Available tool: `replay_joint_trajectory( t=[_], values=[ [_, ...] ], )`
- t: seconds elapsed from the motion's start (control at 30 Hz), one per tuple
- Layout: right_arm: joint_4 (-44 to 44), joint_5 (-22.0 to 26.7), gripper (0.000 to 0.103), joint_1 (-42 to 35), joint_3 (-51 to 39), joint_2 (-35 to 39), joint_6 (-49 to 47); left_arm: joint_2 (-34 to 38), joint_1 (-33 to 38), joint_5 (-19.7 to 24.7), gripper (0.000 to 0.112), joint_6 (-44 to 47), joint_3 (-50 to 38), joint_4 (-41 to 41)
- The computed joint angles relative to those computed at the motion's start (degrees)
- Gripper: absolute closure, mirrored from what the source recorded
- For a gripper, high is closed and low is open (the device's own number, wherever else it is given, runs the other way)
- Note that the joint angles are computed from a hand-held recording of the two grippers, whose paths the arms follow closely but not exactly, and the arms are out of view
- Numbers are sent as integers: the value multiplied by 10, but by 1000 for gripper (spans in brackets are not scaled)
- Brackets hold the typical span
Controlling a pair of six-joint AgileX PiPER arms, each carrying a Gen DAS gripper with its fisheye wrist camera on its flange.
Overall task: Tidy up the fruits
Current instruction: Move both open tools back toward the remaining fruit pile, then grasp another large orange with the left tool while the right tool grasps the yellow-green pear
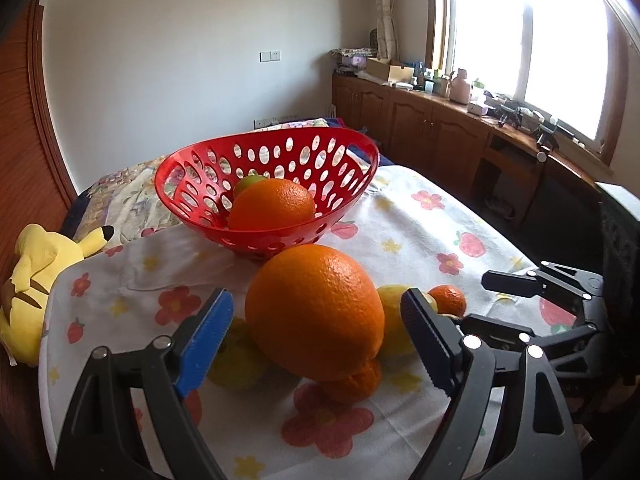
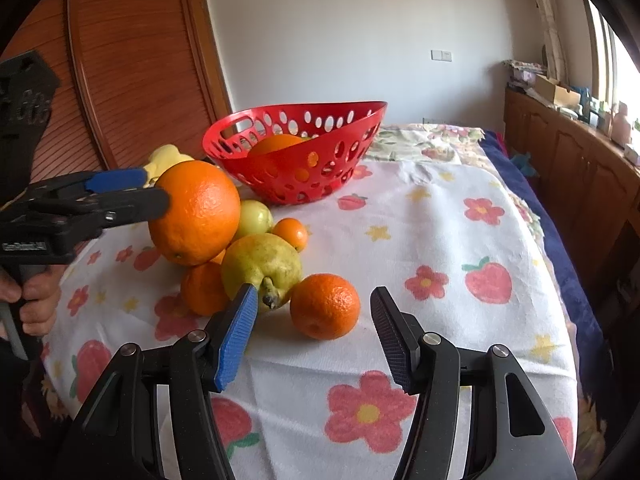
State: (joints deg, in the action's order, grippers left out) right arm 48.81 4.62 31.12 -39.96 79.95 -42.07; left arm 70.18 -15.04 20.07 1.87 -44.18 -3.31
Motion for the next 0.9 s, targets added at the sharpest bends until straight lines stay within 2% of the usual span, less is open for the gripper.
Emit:
replay_joint_trajectory(
  t=[0.17,0.37,0.43,0.57,0.67,0.73,0.83,0.9],
  values=[
    [-29,0,43,8,-9,5,28,33,0,5,26,-16,-19,13],
    [-9,2,43,14,-14,7,8,70,-2,13,25,-20,-37,25],
    [-24,1,43,19,-15,9,22,75,-8,7,25,-42,-36,51],
    [-65,0,43,24,-17,12,59,73,-3,-5,26,-19,-29,32],
    [-78,1,43,25,-19,14,71,65,-9,-21,28,-33,-17,56],
    [-83,1,43,26,-20,16,77,59,-5,-27,29,-18,-11,36],
    [-64,5,43,24,-27,23,55,43,15,-27,29,78,-3,-63],
    [-53,9,43,22,-38,34,42,26,20,-23,29,102,2,-89]
  ],
)
